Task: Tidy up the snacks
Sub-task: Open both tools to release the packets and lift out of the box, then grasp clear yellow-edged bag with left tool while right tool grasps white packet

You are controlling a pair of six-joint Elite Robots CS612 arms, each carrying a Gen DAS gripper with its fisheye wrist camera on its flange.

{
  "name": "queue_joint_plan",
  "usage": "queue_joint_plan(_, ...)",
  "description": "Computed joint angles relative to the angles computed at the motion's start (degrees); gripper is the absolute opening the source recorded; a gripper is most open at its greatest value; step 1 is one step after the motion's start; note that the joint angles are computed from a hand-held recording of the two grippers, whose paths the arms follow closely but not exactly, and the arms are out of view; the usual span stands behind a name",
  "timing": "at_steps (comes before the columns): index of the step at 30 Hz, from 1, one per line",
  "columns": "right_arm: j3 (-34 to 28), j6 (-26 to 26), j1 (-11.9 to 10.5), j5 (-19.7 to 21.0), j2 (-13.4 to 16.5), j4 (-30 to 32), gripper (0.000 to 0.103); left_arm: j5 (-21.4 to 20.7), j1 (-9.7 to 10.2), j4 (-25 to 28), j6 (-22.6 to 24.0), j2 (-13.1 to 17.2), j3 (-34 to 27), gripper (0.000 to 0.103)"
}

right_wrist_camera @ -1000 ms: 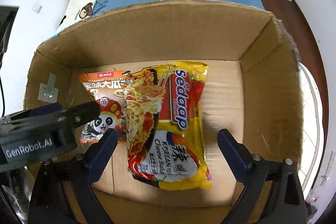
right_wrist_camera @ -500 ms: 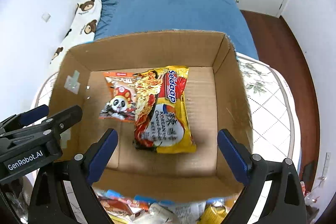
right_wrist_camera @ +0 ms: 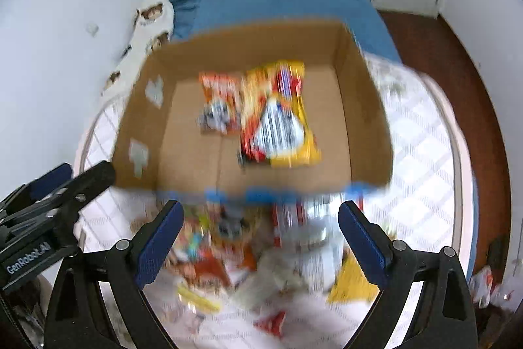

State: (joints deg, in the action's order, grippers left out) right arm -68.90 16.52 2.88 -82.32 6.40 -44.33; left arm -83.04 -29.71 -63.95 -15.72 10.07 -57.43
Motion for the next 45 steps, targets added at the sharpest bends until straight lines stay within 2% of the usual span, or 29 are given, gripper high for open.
queue_joint_plan(1, -2.4, 0.9, -0.1, 1.4, 1.3, 2.5, 0.097, 0.0, -0.08, 2.2, 0.6, 0.9, -1.8, 0.087)
queue_joint_plan(3, -5.4, 2.3, -0.4, 3.8, 3.2, 6.9, 0.086, 0.1, -0.24, 7.8, 1.9, 3.4, -6.1, 0.087)
queue_joint_plan(4, -7.0, 2.9, -0.5, 5.5, 4.3, 9.8, 0.073, -0.1, -0.32, 11.5, 2.7, 5.0, -8.6, 0.087)
queue_joint_plan(5, -8.1, 3.4, -0.6, 6.7, 5.2, 11.6, 0.068, -0.2, -0.43, 14.4, 3.4, 6.1, -10.3, 0.087)
queue_joint_plan(7, -10.6, 4.9, -0.9, 9.1, 7.3, 15.1, 0.068, -1.1, -0.64, 21.4, 5.0, 8.5, -13.3, 0.087)
queue_joint_plan(10, -12.9, 7.3, -1.1, 12.3, 9.9, 17.4, 0.068, -2.6, -1.16, 28.3, 7.5, 11.3, -16.3, 0.087)
queue_joint_plan(13, -13.3, 9.0, -0.8, 13.8, 11.4, 17.7, 0.068, -2.1, -2.27, 33.4, 11.0, 13.7, -17.6, 0.087)
queue_joint_plan(14, -13.1, 9.3, -0.6, 13.5, 11.5, 17.5, 0.068, -0.2, -2.9, 34.5, 11.9, 14.7, -18.1, 0.087)
queue_joint_plan(15, -12.6, 9.9, -0.4, 13.4, 11.7, 17.2, 0.068, 1.0, -3.25, 34.6, 12.0, 15.4, -18.5, 0.085)
queue_joint_plan(16, -12.0, 10.7, -0.1, 13.3, 11.9, 16.9, 0.068, 2.0, -3.47, 34.1, 11.6, 16.0, -18.9, 0.078)
queue_joint_plan(17, -11.6, 11.1, 0.1, 13.4, 12.0, 16.7, 0.068, 3.2, -3.56, 33.6, 10.1, 16.5, -19.2, 0.053)
queue_joint_plan(21, -8.1, 10.9, 1.9, 10.5, 11.4, 16.5, 0.07, -0.7, -1.99, 31.3, 2.6, 16.2, -18.5, 0.048)
queue_joint_plan(24, -5.7, 5.0, 3.7, 5.8, 10.5, 17.6, 0.067, -5.4, -0.56, 30.2, -2.1, 15.5, -18.0, 0.048)
queue_joint_plan(27, -5.5, -3.2, 5.1, 1.9, 10.2, 19.4, 0.062, -9.6, 0.76, 29.5, -5.8, 15.6, -18.0, 0.048)
queue_joint_plan(29, -5.7, -6.5, 5.6, 0.4, 10.2, 20.7, 0.058, -12.1, 1.49, 29.4, -7.6, 15.8, -18.2, 0.048)
queue_joint_plan(33, -5.5, -15.2, 7.0, -3.9, 9.8, 24.3, 0.056, -13.9, 2.33, 29.1, -8.3, 16.1, -18.7, 0.049)
queue_joint_plan(35, -5.8, -16.5, 7.3, -4.4, 9.9, 25.2, 0.056, -14.4, 2.5, 29.1, -8.0, 16.3, -18.8, 0.05)
queue_joint_plan(37, -7.2, -14.4, 6.8, -2.3, 10.5, 25.0, 0.058, -14.8, 3.0, 29.5, -6.7, 16.6, -19.0, 0.052)
queue_joint_plan(39, -8.5, -9.9, 6.0, 0.2, 11.1, 24.0, 0.062, -14.7, 3.0, 29.6, -5.7, 16.8, -19.0, 0.053)
queue_joint_plan(42, -10.2, -3.4, 5.1, 2.2, 12.2, 22.0, 0.062, -13.4, 2.55, 30.0, -4.4, 17.1, -19.0, 0.054)
queue_joint_plan(45, -11.2, 0.7, 4.9, 2.7, 13.1, 20.3, 0.062, -11.6, 1.86, 30.7, -3.5, 17.1, -19.1, 0.054)
